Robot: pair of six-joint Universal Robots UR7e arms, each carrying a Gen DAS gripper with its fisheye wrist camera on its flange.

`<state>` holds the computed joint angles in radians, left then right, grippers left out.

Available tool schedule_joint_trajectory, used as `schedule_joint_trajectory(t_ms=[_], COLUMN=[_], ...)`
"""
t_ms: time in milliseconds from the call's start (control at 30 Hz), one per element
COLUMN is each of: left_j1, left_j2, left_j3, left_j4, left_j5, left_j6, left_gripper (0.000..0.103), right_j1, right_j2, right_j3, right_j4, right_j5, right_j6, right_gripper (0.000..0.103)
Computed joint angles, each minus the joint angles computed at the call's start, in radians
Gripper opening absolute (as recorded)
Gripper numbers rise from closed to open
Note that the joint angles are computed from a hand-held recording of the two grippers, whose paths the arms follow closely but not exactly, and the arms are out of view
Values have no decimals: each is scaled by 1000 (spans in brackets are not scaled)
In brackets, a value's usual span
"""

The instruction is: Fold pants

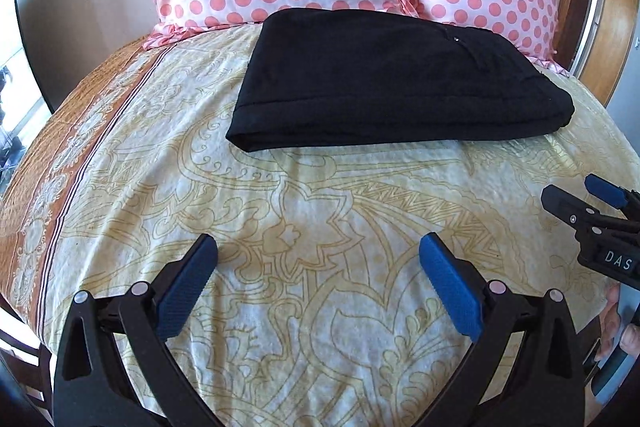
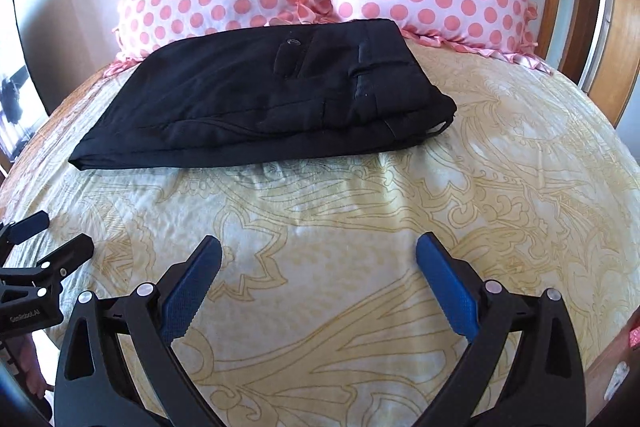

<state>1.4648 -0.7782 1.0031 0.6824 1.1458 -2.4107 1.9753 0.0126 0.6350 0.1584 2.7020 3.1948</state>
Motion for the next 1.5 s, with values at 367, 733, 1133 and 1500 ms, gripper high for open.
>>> schedule_joint_trajectory(t_ms=[367,733,1133,1500], left_j1=[6,5,6,7], left_j2=[-12,-22,-20,-20], left_j3=[27,48,42,40], left_j4=[-58,-84,-80,-85], left_j5=[16,14,16,18], left_j6=[18,14,15,14], left_gripper=[101,101,101,101], right_j1=[17,18,19,18], right_j2=[70,38,49,52], right_j3=[-103,-29,-50,-57], right_j4=[87,-6,11,14], right_j5=[58,59,61,60], right_j6=[72,22,29,26], right_gripper=[102,102,102,102])
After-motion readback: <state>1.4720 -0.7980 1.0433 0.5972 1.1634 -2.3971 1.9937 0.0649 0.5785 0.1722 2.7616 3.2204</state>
